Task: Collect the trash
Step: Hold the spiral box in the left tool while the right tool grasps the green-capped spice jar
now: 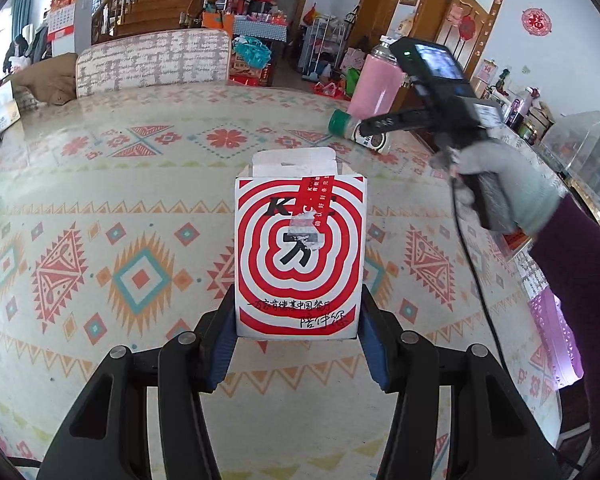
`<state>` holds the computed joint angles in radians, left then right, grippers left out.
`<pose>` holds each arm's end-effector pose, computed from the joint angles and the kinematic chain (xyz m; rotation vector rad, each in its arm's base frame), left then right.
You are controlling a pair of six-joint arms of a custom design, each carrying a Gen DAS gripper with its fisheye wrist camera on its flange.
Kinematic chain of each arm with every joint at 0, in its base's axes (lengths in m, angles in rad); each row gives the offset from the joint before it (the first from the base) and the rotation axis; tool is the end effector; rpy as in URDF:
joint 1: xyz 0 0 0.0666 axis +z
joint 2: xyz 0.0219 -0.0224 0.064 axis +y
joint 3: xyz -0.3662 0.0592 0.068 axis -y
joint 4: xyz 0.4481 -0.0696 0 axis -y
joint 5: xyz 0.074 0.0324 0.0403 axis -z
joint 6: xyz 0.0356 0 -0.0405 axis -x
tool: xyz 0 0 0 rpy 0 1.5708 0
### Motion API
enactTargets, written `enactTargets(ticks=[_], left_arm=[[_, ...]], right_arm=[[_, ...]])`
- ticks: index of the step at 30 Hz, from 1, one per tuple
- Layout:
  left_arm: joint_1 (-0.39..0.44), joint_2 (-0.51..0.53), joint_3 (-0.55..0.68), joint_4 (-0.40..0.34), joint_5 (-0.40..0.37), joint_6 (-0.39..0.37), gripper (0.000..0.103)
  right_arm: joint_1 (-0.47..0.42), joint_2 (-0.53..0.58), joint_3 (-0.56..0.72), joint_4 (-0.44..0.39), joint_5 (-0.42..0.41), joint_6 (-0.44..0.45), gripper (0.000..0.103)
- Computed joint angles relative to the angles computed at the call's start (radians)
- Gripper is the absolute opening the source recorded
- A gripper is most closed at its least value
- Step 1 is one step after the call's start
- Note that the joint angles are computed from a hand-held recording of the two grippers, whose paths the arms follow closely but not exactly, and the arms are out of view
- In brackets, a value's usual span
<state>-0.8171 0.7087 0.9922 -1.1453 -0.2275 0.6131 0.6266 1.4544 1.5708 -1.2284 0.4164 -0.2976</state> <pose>0.2033 -0.2055 0.4633 0.1456 2.4346 -0.3812 0.4453 0.3041 0.4586 -0.2927 2.5294 -0.2162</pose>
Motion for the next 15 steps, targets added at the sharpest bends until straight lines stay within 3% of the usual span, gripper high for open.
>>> enactTargets(ticks=[7, 13, 15], left_arm=[[0.026, 0.0, -0.009, 0.008, 0.037, 0.0, 0.054], [0.029, 0.007, -0.008, 0.004, 0.036, 0.004, 0.054], [0.03, 0.008, -0.006, 0.002, 0.035, 0.005, 0.054]], right_arm=[[-0.029, 0.079, 0.04, 0.018, -0.025, 0.047, 0.078], [-0.032, 0.057, 0.015, 0.029, -0.069, 0.029, 0.047], [-0.017, 0.042, 0.003, 0.006, -0.057, 0.021, 0.043]])
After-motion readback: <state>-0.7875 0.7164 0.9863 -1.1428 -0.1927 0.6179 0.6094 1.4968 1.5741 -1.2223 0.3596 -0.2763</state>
